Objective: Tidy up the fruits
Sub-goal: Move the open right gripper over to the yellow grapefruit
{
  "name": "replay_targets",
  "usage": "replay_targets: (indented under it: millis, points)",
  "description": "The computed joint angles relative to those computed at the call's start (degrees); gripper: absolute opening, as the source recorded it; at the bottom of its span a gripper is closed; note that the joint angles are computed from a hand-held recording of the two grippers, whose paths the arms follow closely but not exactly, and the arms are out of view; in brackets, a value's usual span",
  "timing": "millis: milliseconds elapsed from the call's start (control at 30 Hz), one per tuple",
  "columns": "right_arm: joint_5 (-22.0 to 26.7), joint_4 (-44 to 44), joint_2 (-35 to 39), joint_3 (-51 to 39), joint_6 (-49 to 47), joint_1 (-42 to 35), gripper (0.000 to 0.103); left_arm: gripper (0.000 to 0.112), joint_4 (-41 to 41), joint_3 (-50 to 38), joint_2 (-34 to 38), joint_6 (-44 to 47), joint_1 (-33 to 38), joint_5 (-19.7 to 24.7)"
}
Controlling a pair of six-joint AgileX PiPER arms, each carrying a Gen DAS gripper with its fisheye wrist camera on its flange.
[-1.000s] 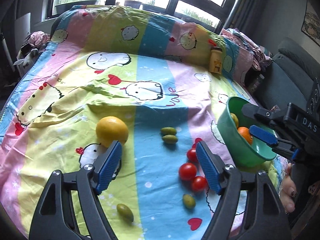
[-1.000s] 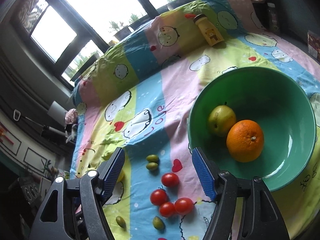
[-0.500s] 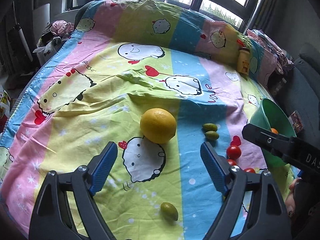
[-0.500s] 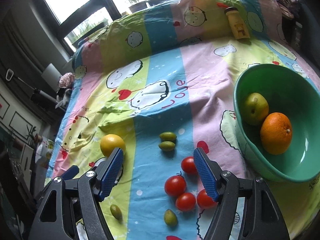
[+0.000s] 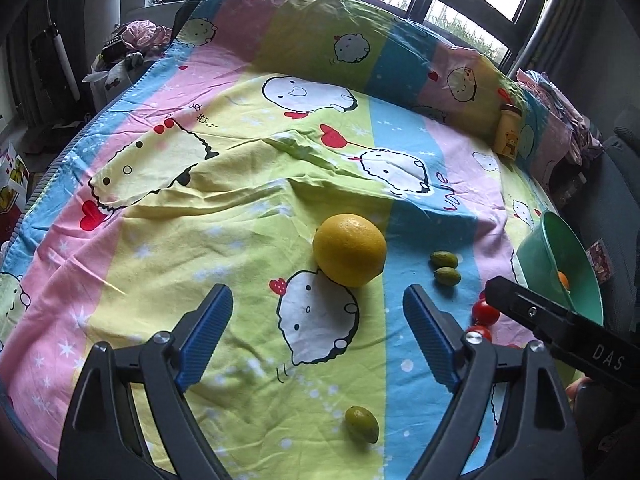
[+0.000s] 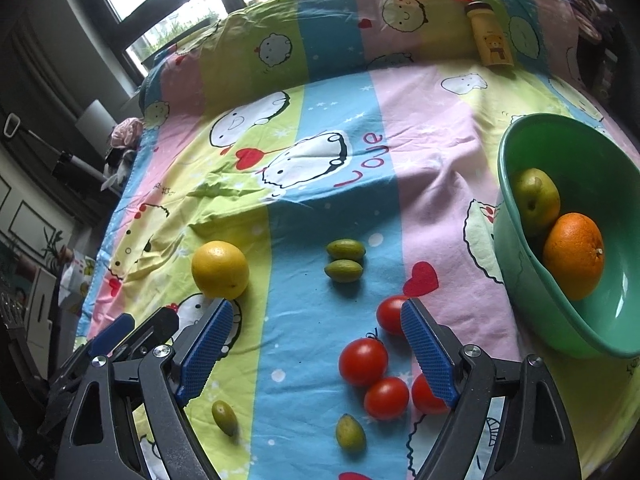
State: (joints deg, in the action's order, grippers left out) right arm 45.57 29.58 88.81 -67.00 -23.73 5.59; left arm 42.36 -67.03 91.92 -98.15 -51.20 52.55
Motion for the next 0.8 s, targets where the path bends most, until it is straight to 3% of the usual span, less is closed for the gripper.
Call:
replay_targets:
  millis: [200,300,800]
  points:
    - [0.4,0.2,0.2,-0.2,-0.4,-0.2,0.087,0.091,-1.1,-0.3,0.6,1.4,0.5,-0.5]
    - [0.4,-0.2,0.2,-0.2,0.0,-0.1,0.093,0.091,-1.8,-0.7,1.1,2.3,0.7,-0.7]
    - [0.4,-3.0,1.3,-0.9,2.8,0.1,0.093,0.091,-0.5,0.3,0.5,-0.3,0.7,-2.1]
